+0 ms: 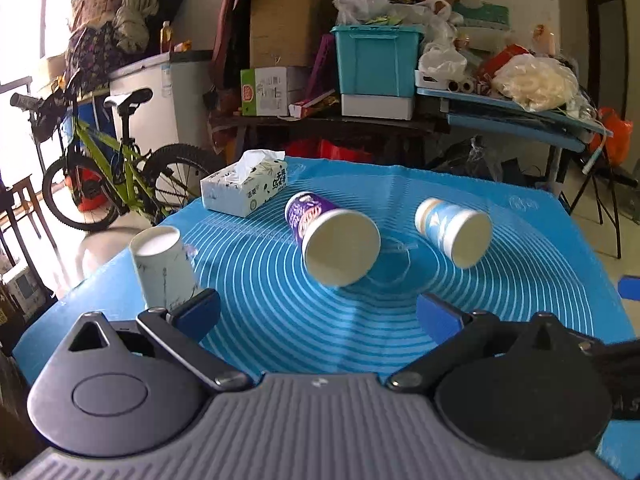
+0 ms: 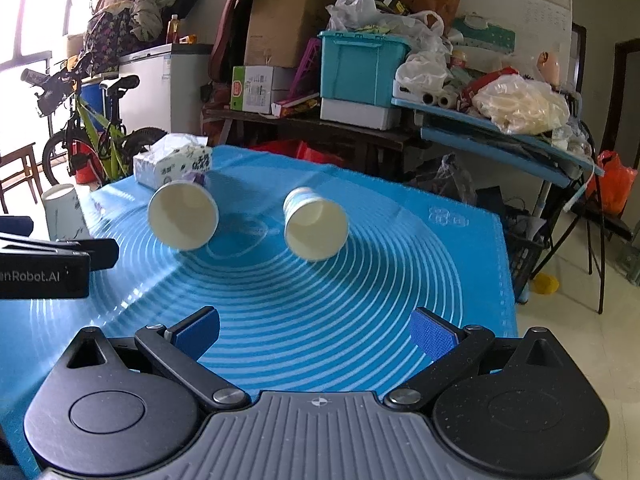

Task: Flip cup upside down
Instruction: 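Move the left gripper to the purple cup lying on its side and grasp it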

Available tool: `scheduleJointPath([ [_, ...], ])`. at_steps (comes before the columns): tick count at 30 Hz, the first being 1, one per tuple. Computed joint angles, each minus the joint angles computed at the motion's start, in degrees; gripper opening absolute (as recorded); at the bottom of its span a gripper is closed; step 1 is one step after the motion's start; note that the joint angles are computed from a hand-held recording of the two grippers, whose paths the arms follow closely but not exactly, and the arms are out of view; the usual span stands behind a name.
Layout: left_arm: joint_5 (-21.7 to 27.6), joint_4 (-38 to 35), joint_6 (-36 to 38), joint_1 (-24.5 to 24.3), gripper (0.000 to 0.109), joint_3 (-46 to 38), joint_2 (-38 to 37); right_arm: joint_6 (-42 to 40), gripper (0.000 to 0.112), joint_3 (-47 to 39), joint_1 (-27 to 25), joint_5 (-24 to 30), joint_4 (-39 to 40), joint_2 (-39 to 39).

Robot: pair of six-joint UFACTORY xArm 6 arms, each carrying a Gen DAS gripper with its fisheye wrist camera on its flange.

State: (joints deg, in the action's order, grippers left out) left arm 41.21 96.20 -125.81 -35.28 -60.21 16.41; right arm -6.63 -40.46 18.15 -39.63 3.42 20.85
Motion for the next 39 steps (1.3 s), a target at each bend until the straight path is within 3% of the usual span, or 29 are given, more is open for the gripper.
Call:
scheduleJointPath([
  [12, -3.9, -7.8, 8.4, 8.2, 0.102, -18.5, 12.6, 10.8, 0.103, -14.8, -5.7, 9.5, -14.6, 8.2],
  [16, -3.3, -16.5, 20.1, 9.1, 0.102, -28.4, 19.4, 11.4, 0.103, -18.7, -5.7, 11.0, -16.1, 10.9],
  [19, -3.8, -27.7, 31.4, 10.2, 0.102, -36.1, 25.3, 14.0, 0.103, -20.4, -6.1, 11.6, -19.1, 12.2],
  [22, -3.0, -34.5, 37.7, 10.6, 0.1, -39.8, 28.5, 15.5, 0.103, -21.2, -6.4, 11.8, -21.0, 13.1],
  [24, -3.2, -39.0, 43.5, 10.7, 0.083, -41.5, 30.0, 15.9, 0.103, -21.7, -6.5, 12.0, -21.7, 13.4],
  [25, -1.9, -40.8, 46.0, 10.4, 0.082, -42.4, 30.8, 16.2, 0.103, -21.9, -6.6, 12.1, -22.1, 13.6],
  [32, -5.1, -38.9, 43.7, 10.5, 0.076, -36.5, 26.7, 16.2, 0.103, -20.8, -6.7, 11.3, -22.0, 12.9],
  [39, -10.6, -34.2, 38.7, 8.5, 0.074, -23.0, 15.0, 14.9, 0.103, -15.5, -7.4, 9.4, -19.9, 9.1],
])
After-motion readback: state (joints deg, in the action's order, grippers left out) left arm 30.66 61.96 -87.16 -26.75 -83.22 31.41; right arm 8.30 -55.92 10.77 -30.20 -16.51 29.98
